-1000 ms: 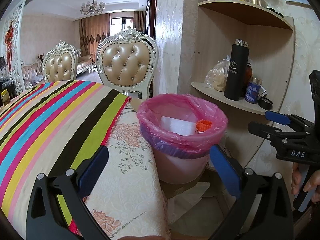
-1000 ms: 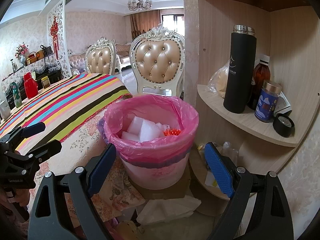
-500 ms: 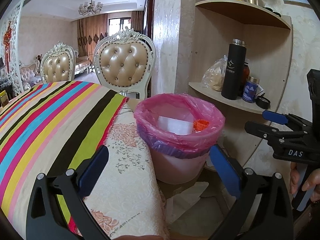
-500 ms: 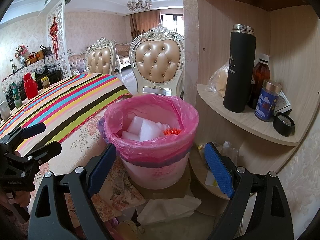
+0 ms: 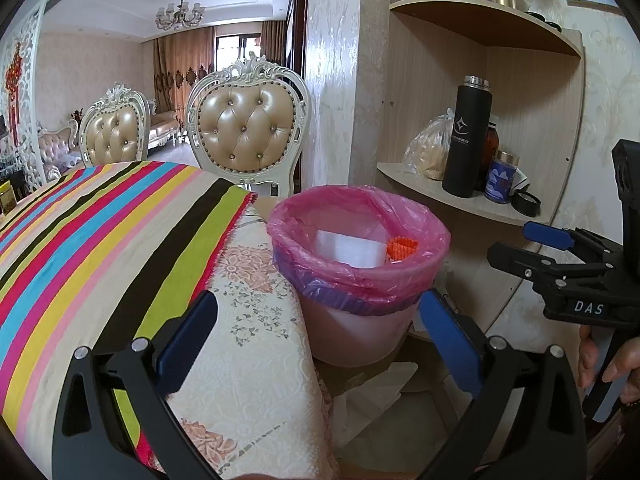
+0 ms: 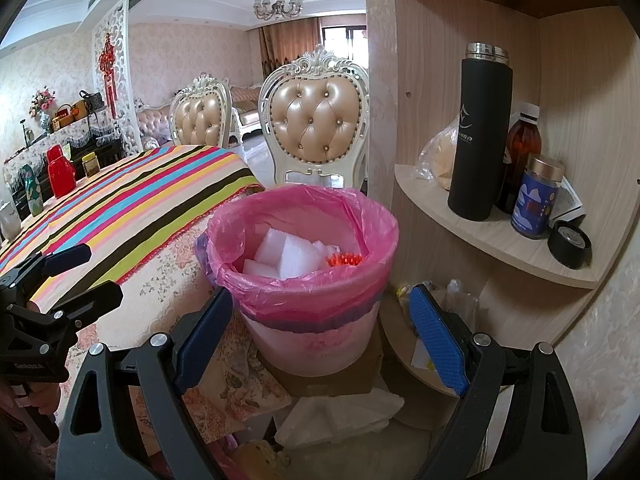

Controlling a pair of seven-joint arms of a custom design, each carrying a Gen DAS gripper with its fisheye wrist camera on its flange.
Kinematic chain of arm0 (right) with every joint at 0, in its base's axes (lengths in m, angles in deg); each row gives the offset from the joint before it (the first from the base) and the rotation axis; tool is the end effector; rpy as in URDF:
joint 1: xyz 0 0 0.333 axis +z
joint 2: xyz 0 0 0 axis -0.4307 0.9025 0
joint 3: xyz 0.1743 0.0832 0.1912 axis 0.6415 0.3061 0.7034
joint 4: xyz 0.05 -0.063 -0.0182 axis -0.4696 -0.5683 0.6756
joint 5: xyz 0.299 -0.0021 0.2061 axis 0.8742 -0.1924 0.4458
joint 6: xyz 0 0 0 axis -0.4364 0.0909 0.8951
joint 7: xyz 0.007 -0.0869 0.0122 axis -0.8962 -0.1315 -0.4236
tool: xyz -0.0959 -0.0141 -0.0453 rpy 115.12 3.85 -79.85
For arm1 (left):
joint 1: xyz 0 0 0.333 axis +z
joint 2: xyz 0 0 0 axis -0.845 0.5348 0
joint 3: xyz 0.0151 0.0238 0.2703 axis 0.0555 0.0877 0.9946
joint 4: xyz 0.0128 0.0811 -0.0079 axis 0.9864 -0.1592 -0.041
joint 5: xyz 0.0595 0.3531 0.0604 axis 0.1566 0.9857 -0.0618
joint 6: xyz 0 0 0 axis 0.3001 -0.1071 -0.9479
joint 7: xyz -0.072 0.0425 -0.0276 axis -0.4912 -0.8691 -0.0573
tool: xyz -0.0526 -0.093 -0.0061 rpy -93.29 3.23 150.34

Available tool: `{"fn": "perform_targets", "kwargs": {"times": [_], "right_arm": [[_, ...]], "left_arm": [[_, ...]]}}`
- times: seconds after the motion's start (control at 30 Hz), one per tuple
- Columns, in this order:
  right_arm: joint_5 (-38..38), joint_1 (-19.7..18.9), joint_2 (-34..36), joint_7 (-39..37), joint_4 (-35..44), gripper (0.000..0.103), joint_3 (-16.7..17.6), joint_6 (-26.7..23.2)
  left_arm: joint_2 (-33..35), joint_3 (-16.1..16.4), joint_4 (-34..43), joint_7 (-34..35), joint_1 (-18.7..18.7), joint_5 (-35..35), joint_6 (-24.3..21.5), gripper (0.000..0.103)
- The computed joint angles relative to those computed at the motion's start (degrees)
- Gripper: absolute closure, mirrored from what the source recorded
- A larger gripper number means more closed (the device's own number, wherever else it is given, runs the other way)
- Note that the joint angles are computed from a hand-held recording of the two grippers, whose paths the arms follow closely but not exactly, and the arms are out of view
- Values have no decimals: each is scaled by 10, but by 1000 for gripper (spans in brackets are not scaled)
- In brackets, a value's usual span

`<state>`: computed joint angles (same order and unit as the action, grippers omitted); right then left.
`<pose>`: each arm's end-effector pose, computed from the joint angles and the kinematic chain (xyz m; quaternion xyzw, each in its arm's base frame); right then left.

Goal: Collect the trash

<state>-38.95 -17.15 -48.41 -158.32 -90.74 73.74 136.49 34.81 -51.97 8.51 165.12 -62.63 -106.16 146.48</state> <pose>0.5105 0.1270 0.4176 -0.4945 0.7307 -0.3795 0.2784 0.6621 -0.2779 0.3900 -0.3292 0.8069 -0.4620 0.1647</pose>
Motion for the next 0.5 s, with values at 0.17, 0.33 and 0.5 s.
{"fn": "perform_targets", "kwargs": {"times": [0.17, 0.33, 0.5], "right_arm": [[-2, 1, 1, 4, -1, 19, 0, 0], [-10, 2, 3, 14, 0, 19, 0, 1], [-13, 3, 6, 18, 2, 19, -1, 5]], "left_arm": [[-1, -16, -9, 17, 12, -8, 13, 5], [1, -8, -2, 10, 6, -5, -1, 5], [4, 3, 5, -3, -2, 0, -4, 5]]}}
